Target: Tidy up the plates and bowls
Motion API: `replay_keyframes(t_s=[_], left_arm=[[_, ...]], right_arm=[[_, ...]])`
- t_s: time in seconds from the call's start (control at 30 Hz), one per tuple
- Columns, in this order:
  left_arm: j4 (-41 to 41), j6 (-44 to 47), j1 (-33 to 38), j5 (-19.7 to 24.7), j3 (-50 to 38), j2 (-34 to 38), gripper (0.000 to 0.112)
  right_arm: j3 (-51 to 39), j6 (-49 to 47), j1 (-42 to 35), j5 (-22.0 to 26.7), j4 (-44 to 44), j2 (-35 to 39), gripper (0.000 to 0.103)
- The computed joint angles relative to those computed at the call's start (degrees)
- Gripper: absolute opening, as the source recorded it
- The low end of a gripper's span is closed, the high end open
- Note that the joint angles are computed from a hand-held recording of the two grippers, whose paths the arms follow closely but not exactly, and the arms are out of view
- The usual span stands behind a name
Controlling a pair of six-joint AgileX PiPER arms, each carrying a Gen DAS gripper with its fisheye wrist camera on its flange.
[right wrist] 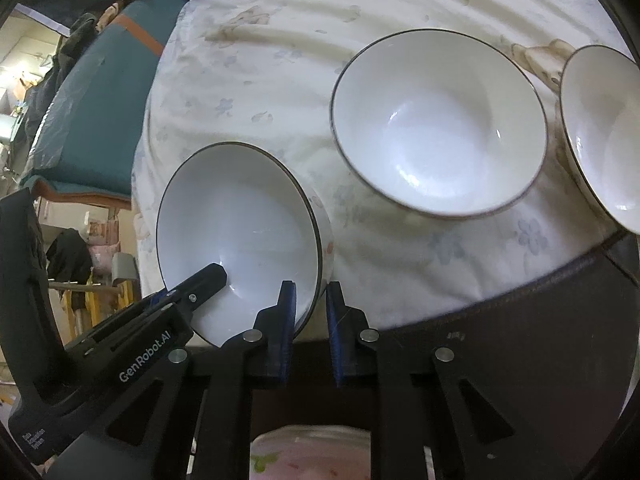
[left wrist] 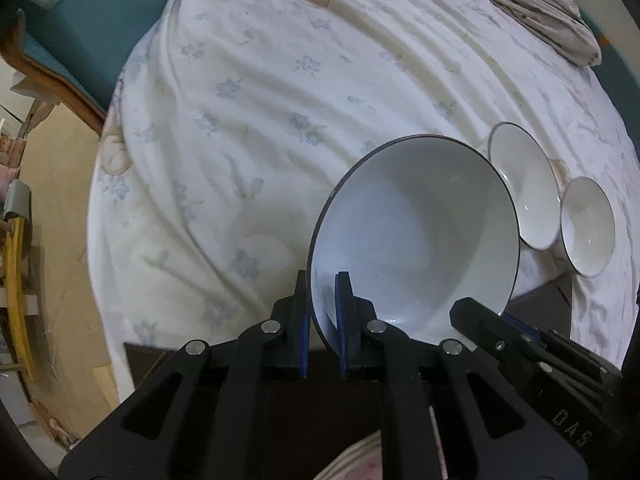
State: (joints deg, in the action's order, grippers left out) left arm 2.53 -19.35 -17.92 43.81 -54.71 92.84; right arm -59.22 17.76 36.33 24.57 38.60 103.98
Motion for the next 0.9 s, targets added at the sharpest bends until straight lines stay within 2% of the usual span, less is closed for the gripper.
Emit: replay_keyframes(t_s=[0.3,0.43,0.67,0.9], left_arm=[[1.0,-2.9,-3.4,4.7,3.7,-10.1,0.010],[0.9,-3.8,-5.6,8.3,6.3,-16.7,0.010],[1.5,-10.1,-15.8,15.5,10.4,-28.4,0.011],[1.1,-19.9,-26.2,20.8,13.3,-37.5,0.011]], right_arm=[[3.2,13.8,4.8,0.6,-11.1,-8.1,0.016],[4.7,20.6,7.5,1.7,-17.0,-12.5,0.016],[12.2,33.0,14.6,2.1,-25.7,-23.4,0.016],[16.4,49.6,24.0,6.6,-37.1,-33.2,0.016]])
